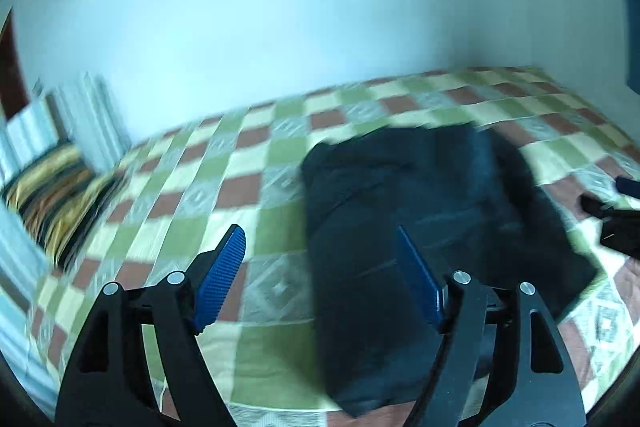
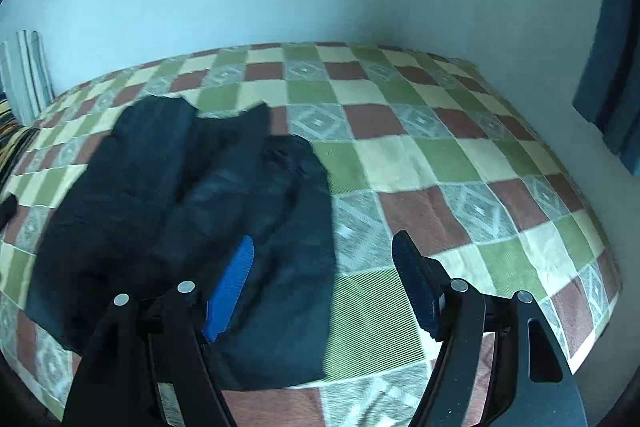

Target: Fold large clothes

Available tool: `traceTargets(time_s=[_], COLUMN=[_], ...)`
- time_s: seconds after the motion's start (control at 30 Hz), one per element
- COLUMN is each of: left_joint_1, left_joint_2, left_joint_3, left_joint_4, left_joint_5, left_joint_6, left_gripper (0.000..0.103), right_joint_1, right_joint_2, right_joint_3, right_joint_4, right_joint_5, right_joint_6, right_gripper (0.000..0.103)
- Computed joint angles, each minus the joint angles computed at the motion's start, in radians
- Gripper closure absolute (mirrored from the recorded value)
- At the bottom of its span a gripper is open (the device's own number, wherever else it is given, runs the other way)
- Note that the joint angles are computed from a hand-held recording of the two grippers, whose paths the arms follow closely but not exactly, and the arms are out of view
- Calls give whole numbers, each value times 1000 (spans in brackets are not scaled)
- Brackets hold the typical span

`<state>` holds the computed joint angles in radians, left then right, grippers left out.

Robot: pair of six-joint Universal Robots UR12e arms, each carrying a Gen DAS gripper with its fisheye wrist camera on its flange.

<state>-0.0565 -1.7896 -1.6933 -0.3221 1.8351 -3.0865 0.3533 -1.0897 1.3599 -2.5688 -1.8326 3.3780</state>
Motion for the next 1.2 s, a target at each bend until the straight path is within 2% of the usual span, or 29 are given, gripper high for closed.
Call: traceTargets(time_s=[0.13,0.27,0.37,0.5,0.63,0.8,0.93,1.0,1.07,1.2], left_joint_1=[38,54,62,72,82,83,82,82,81,75], left_joint_2=[-10,-9,-8,-17,-21,-24,-26,-26,-26,-21], left_joint_3=[-1,-14,-24,-27,-31,-30,-29,-28,-26,-23], left_joint_4=[-65,-76,-80,-86,-88,-91,-93,-96,-98,-97], left_joint_5=[-13,-33,-52,-78,-112,-117,-116,-117,-111,-125], left_joint_6=[-56,-62,-71,-80,-88,-95,-98,-102,-104,-95], left_gripper=[27,27,27,27,27,26,26,26,26,26], right_joint_1=[26,51,66,67,59,58,58,59,65,54], right_joint_2=[32,65,90,117,118,118,116,113,108,96], right_joint_3=[-62,-118,-153,-176,-165,-162,-154,-149,-138,-122], right_joint_4=[3,21,75,175,176,185,171,157,124,107], right_joint_5=[21,44,45,63,99,136,153,149,107,100], right_joint_6=[-41,-80,-105,-81,-55,-64,-73,-79,-89,-78], right_gripper=[32,32,32,32,33,54,75,87,100,101])
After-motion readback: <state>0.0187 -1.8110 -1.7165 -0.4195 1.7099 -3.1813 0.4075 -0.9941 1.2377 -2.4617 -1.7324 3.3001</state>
